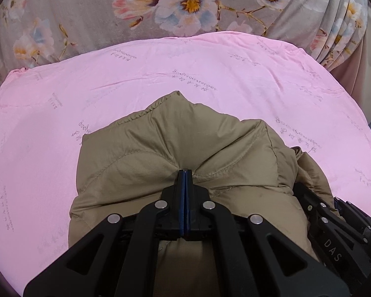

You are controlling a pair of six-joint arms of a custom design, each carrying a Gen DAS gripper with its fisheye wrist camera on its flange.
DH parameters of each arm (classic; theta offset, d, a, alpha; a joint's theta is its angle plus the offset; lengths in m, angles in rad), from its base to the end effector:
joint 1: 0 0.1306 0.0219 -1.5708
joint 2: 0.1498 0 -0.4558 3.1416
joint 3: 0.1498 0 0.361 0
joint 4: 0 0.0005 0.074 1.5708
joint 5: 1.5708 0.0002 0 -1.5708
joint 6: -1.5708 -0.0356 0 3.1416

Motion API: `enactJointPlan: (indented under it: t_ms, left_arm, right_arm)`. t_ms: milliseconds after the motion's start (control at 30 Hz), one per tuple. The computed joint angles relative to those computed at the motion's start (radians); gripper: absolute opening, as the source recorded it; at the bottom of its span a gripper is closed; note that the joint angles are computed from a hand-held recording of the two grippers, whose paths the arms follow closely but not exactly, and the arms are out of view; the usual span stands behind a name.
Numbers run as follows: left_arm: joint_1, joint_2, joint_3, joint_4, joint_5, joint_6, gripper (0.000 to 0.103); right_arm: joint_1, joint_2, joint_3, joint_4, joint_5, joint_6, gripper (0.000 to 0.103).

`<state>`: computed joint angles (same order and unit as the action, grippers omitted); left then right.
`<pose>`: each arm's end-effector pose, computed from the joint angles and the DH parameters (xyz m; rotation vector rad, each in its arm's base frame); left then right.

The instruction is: Fold large clothes

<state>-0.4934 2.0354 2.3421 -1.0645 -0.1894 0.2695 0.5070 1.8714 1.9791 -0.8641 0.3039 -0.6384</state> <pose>0.6263 -0.3298 0.5370 0.1646 2.3118 -0.1670 0.5803 0.3096 0.5055 0.3015 2.2766 0.2407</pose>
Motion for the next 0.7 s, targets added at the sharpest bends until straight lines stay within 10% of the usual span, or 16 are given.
enactJointPlan:
  t_ms: [167,333,400,533,700]
  left_arm:
    - [-0.01,-0.012,-0.004,-0.007,-0.046,-0.024,0.0]
    - [-0.006,-0.166,-0.179,0.026,0.007,-0.03,0.019]
    - [-0.009,-0.249,-0.281,0.067,0.031,-0.027,0.036]
    - [-0.019,-0.322,-0.395,0.092,0.127,0.013,0.036]
    - [-0.051,-0.348,-0.487,0.124,0.075,0.014,0.033]
  right_arm:
    - [-0.032,-0.061,-0.082,0.082,-0.115,-0.047,0.025]
    - [0.059,-0.196,-0.153,0.096,0.146,0.06,0.037]
    - [0.096,-0.215,-0.153,0.072,0.179,0.123,0.03]
    - [0.136,-0.2,-0.161,-0.002,0.135,0.141,0.001]
    - [0.14,-0.186,-0.205,-0.02,0.103,0.09,0.0]
